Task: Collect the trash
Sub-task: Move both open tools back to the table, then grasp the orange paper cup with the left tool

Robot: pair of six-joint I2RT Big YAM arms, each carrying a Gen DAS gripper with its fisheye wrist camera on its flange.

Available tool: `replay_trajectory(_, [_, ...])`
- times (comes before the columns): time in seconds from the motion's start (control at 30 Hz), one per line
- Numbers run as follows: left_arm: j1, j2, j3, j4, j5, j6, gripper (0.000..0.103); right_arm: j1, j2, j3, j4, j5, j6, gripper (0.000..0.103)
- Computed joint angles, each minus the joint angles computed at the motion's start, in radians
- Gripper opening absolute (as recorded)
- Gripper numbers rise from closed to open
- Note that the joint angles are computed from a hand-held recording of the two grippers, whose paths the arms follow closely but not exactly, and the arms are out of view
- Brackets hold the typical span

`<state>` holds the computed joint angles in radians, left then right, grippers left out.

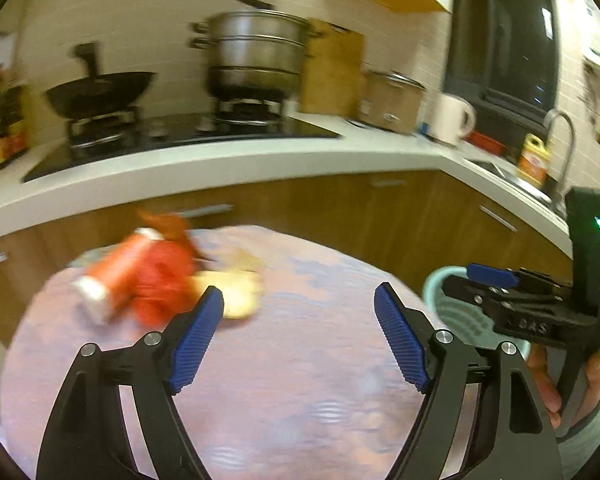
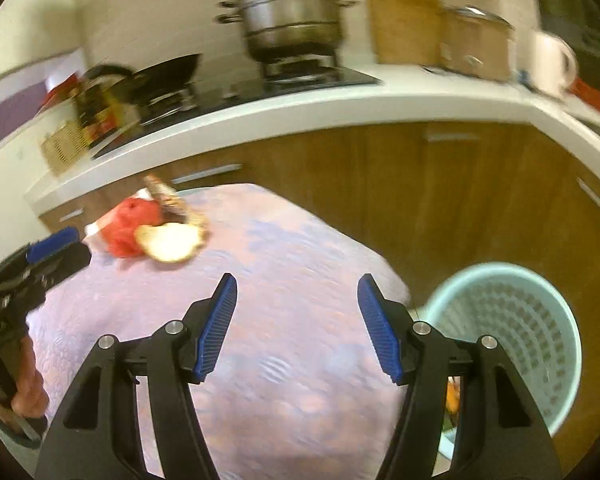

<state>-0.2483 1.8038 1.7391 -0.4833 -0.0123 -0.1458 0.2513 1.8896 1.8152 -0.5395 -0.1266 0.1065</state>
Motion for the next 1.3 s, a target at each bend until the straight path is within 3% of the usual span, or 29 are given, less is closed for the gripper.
replay_trajectory(0.27, [0.136, -0.008, -0.008, 0.021, -0.027, -0.033, 0.082, 0.114, 0.141, 0.200, 0.002, 0.046, -0.092, 0.059])
replay_trajectory(0.4, [0.198, 0.071, 0.092, -0.044, -0.011, -0.048, 0.085, 0.135, 0.240, 0.316, -0.035, 0.041, -0.094, 0.059])
replay_trajectory(0.53, [0.263, 0.189, 0.250, -0.145, 0.099, -0.104, 0.084, 0.135, 0.286, 0.342, -0.042, 0.015, -0.081, 0.059])
replay_trajectory(0.6, [0.285, 0.245, 0.322, -0.190, 0.173, -0.123, 0.084, 0.135, 0.314, 0.382, -0.091, 0.021, -0.086, 0.059])
replay_trajectory(0.67, [0.298, 0.298, 0.385, -0.237, 0.221, -0.132, 0.085, 0.132, 0.298, 0.350, -0.045, -0.001, -0.082, 0.059])
replay_trajectory(0.73, [0.305, 0.341, 0.432, -0.277, 0.282, -0.137, 0.084, 0.133, 0.300, 0.351, -0.050, 0.006, -0.086, 0.059])
replay_trajectory(0.8, [0.306, 0.350, 0.425, -0.269, 0.316, -0.145, 0.088, 0.134, 0.296, 0.343, -0.041, 0.004, -0.091, 0.059])
replay_trajectory(0.97, [0.288, 0.341, 0.389, -0.264, 0.296, -0.124, 0.093, 0.145, 0.284, 0.316, -0.016, 0.026, -0.120, 0.059])
replay_trajectory(1.03, [0.282, 0.367, 0.433, -0.337, 0.326, -0.116, 0.094, 0.146, 0.283, 0.315, -0.015, 0.028, -0.124, 0.059])
replay_trajectory(1.13, [0.252, 0.357, 0.420, -0.344, 0.225, -0.062, 0.090, 0.144, 0.291, 0.331, -0.029, 0.025, -0.119, 0.059])
replay_trajectory(1.3, [0.250, 0.329, 0.379, -0.327, 0.210, -0.081, 0.084, 0.143, 0.289, 0.326, -0.028, 0.022, -0.117, 0.059])
